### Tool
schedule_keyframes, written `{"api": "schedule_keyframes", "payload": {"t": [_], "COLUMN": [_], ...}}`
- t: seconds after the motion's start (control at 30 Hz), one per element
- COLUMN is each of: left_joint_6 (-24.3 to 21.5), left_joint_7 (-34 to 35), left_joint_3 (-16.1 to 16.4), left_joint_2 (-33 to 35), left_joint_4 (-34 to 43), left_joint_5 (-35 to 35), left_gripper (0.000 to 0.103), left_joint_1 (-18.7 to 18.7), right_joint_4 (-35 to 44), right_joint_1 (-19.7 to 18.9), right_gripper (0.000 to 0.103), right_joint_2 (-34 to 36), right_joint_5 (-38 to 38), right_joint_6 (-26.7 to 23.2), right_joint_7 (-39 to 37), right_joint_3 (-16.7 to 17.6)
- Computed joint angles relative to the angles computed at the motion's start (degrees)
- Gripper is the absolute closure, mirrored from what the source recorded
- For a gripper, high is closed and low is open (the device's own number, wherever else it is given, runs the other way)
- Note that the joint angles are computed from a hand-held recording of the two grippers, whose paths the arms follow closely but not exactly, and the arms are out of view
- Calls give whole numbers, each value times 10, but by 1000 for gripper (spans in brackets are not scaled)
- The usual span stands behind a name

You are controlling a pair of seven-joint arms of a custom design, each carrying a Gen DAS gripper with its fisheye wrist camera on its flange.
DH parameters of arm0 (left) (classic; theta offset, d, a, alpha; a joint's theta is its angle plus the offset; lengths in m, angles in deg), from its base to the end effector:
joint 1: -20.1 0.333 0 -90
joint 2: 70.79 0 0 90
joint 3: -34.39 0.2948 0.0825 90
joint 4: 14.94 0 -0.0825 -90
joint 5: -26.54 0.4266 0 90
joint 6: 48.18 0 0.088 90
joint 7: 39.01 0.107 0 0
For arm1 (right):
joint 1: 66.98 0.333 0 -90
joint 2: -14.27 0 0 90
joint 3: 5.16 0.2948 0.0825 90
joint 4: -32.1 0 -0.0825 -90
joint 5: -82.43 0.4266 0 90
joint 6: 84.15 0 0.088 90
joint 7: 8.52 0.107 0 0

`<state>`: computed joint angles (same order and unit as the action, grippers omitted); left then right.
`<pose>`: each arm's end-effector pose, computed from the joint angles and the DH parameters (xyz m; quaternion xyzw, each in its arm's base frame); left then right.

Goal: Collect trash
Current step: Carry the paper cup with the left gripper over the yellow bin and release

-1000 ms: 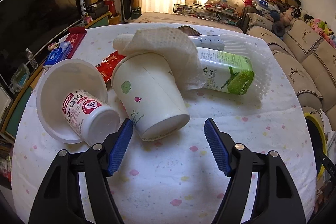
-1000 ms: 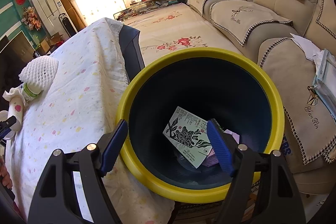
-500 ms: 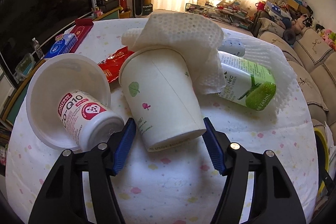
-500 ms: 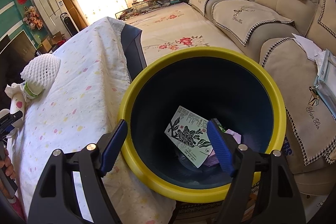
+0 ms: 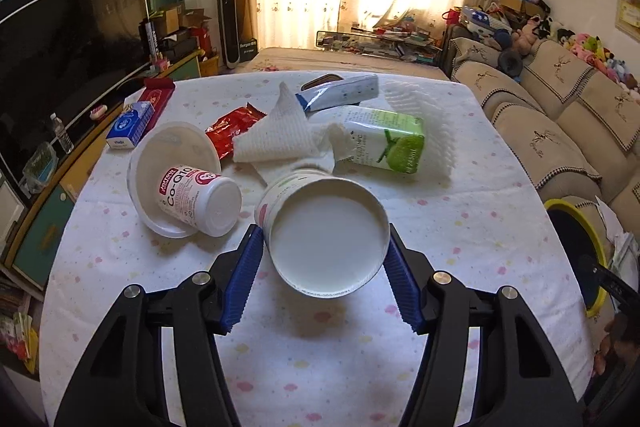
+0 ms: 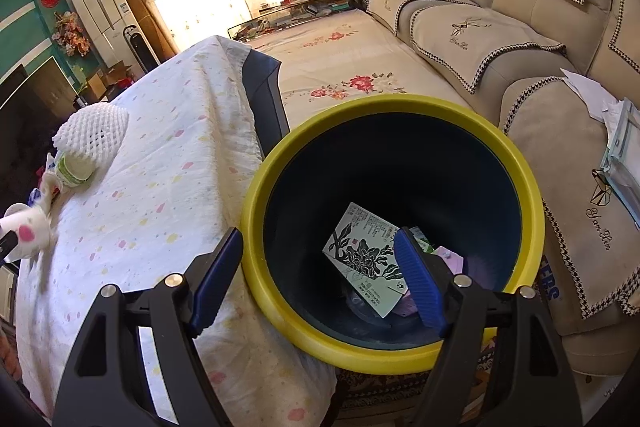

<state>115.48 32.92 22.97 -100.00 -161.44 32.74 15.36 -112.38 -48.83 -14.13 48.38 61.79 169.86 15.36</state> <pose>0.4631 -0.1439 0.4925 -0.6252 0.6733 -0.3019 0.2542 0.3733 0.3090 0.4512 -0.4971 0.7866 -0.2169 0.2950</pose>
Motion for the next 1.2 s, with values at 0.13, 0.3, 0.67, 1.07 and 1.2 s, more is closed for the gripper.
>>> {"api": "schedule_keyframes", "payload": {"t": [0.13,0.3,0.67,1.07,1.2], "left_joint_6": [-7,-26,-32,-39,-44], "left_joint_7": [50,106,234,322,291], "left_joint_3": [26,57,66,-7,-47], "left_joint_2": [-55,-98,-35,170,248], "left_joint_4": [-29,-46,17,187,248], "left_joint_5": [-22,-74,-193,-262,-216], "left_gripper": [43,43,43,43,43], "left_joint_1": [-46,-106,-232,-261,-235], "right_joint_4": [-5,-11,-56,-128,-140], "right_joint_1": [2,2,-3,0,0], "right_gripper": [30,30,30,30,29], "right_joint_2": [-10,-26,-115,-221,-245], "right_joint_5": [-1,-1,9,49,56], "right_joint_6": [1,0,-38,-87,-110], "right_joint_7": [0,3,16,6,1], "right_joint_3": [1,6,21,14,17]}}
